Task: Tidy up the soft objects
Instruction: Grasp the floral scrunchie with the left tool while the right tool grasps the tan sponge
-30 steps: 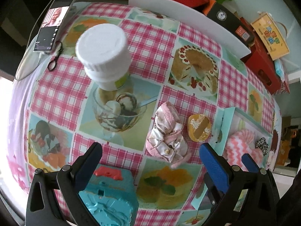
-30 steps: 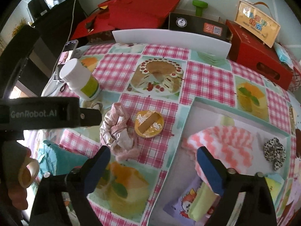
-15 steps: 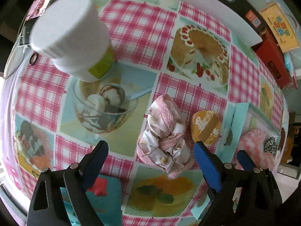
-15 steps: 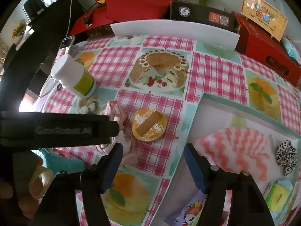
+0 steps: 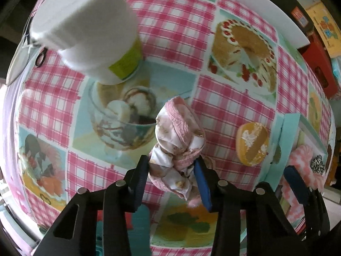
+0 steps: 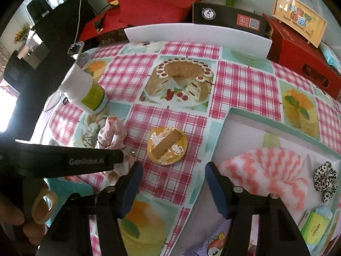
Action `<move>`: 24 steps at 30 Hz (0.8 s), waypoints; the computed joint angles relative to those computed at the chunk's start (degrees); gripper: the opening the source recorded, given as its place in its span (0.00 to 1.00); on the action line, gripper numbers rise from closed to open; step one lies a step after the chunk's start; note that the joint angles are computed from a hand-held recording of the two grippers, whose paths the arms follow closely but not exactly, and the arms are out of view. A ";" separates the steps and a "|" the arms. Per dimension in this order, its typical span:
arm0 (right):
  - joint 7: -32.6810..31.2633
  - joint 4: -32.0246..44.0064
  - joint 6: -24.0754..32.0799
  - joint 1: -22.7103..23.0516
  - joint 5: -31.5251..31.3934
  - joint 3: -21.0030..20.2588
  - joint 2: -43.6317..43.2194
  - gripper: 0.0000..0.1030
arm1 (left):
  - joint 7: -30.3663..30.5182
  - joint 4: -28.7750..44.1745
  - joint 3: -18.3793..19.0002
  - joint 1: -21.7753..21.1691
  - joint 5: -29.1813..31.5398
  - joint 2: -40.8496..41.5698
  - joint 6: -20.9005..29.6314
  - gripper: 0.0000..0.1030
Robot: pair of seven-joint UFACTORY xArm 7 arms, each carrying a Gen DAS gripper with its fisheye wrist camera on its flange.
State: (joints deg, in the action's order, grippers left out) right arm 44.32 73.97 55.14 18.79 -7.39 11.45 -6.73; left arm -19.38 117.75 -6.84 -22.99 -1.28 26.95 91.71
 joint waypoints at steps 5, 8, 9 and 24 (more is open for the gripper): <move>-1.23 1.56 -0.76 0.53 -0.15 0.26 1.56 0.59 | 0.62 -3.84 0.21 1.18 -0.32 -2.36 -1.20 0.42; -1.91 3.09 -0.61 0.95 0.38 0.10 3.54 0.57 | 0.69 -5.47 0.21 2.00 -0.85 -3.43 -1.54 0.42; -2.11 3.74 -0.36 1.11 0.30 0.05 4.34 0.57 | 0.90 -6.18 0.24 2.40 -1.05 -4.02 -1.58 0.42; -4.49 8.77 2.85 3.10 -3.39 -1.40 10.03 0.57 | 1.53 -11.07 0.48 6.32 -3.62 -6.35 -4.02 0.41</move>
State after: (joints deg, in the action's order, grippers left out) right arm 39.83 82.74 58.00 21.89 -10.79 10.05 3.30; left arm -17.85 106.68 -6.37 -16.67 -4.90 20.60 87.69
